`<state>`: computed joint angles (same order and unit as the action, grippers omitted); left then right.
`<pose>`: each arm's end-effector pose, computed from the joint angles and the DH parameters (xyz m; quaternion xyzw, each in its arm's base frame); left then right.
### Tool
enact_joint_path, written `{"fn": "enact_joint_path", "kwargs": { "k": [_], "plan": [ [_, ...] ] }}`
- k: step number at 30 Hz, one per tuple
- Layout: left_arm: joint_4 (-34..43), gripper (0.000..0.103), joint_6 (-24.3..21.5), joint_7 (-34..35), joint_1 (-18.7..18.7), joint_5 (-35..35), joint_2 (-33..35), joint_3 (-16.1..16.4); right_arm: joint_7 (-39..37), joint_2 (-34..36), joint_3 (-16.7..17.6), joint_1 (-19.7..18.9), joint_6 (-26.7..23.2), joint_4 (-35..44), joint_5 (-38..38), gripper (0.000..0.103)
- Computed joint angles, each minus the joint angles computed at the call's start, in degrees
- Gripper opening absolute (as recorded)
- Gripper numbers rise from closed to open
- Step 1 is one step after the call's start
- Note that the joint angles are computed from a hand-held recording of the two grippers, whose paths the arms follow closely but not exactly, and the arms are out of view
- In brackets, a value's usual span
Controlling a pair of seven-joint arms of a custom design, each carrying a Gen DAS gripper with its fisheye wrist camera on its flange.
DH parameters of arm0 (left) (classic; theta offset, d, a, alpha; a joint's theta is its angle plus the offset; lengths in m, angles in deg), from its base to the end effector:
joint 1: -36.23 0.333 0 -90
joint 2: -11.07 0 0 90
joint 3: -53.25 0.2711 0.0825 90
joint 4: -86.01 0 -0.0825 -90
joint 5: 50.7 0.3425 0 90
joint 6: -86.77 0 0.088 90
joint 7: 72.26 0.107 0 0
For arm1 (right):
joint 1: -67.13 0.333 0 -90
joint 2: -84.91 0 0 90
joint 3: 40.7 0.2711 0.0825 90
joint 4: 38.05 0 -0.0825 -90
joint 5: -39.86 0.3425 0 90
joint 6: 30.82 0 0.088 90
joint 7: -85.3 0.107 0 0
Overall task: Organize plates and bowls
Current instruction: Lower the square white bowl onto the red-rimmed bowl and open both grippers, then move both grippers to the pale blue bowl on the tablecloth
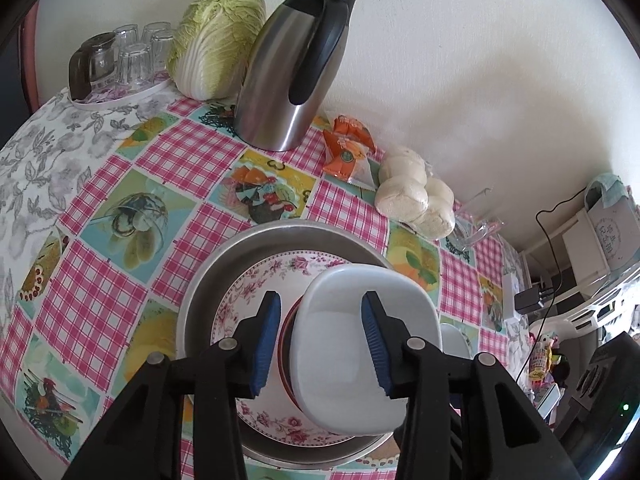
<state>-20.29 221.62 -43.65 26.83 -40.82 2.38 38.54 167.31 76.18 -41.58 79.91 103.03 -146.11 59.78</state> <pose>0.4784 -0.2218 0.6154 -0.8262 0.4573 -0.3109 0.1080 0.5127 0.1131 0.6020 -0.7252 0.6037 -0.0855 0.3198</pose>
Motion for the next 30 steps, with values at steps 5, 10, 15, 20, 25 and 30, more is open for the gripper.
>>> {"fn": "enact_joint_path", "kwargs": {
  "k": [5,10,15,20,25,30],
  "plan": [
    [-0.2,0.043,0.2,0.3,-0.1,-0.7,-0.1,0.1,-1.3,-0.7,-0.1,0.4,-0.3,0.1,1.2,0.05],
    [0.1,0.044,-0.6,-0.7,0.2,0.7,-0.5,-0.3,-1.3,-1.1,-0.3,0.3,-0.1,0.0,1.3,0.05],
    [1.7,0.059,-4.4,-2.6,0.4,3.9,-0.7,-0.8,2.7,-2.5,0.4,-0.5,2.8,-0.7,-3.8,0.08],
    [3.5,0.073,-8.5,-3.7,0.4,7.2,-0.1,-1.2,4.3,-2.4,-0.2,-0.6,3.4,-0.3,-6.5,0.1],
    [5.5,0.083,-12.7,-4.4,-0.2,10.0,1.0,-1.2,4.9,-2.3,-0.1,-0.6,3.8,-0.4,-8.3,0.103],
    [6.5,0.091,-15.6,-6.3,-0.7,13.4,1.6,-1.3,4.4,-2.3,0.1,-0.4,3.6,-0.3,-9.2,0.103]
  ]
}}
